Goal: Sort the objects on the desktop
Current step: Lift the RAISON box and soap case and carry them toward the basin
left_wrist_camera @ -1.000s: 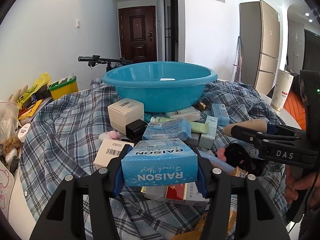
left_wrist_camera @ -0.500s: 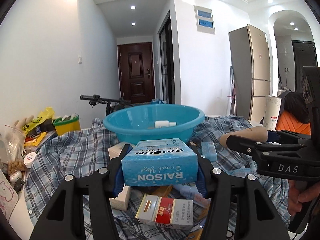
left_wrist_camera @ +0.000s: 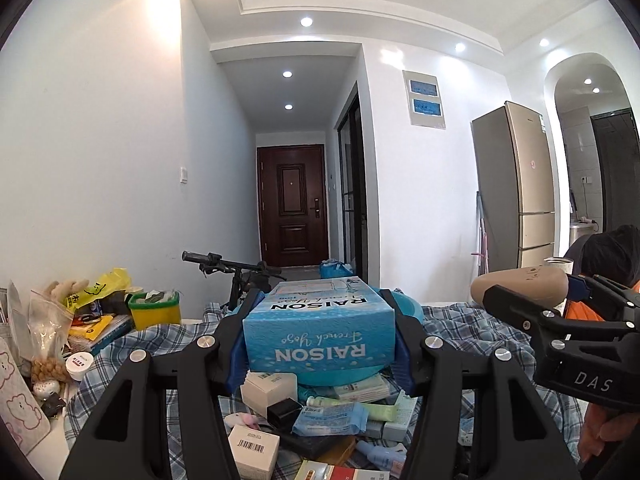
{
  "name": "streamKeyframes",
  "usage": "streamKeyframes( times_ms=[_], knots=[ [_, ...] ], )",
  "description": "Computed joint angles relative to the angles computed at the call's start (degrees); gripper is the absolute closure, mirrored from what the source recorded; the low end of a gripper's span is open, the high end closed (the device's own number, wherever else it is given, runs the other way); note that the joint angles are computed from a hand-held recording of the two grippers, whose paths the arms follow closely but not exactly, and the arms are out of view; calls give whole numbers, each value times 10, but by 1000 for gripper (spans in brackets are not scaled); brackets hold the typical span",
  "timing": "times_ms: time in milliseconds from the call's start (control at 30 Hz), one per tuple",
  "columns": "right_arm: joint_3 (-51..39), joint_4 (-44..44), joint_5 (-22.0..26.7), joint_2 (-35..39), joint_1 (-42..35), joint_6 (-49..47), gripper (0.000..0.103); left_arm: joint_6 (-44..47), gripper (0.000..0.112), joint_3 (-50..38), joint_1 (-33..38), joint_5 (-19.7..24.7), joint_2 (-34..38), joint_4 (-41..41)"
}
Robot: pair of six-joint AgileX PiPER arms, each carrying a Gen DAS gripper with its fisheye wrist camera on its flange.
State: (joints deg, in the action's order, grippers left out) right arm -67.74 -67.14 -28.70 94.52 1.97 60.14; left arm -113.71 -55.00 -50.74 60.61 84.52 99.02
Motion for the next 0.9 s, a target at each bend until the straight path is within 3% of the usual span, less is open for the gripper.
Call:
streamKeyframes(
  times_ms=[567, 900],
  knots=[
    [2, -26, -20, -12, -12, 17, 27, 0, 53, -2, 14, -29, -7, -11],
    [-3, -39, -22, -16, -12, 35, 26, 8, 53, 2, -2, -13, -25, -21]
  ],
)
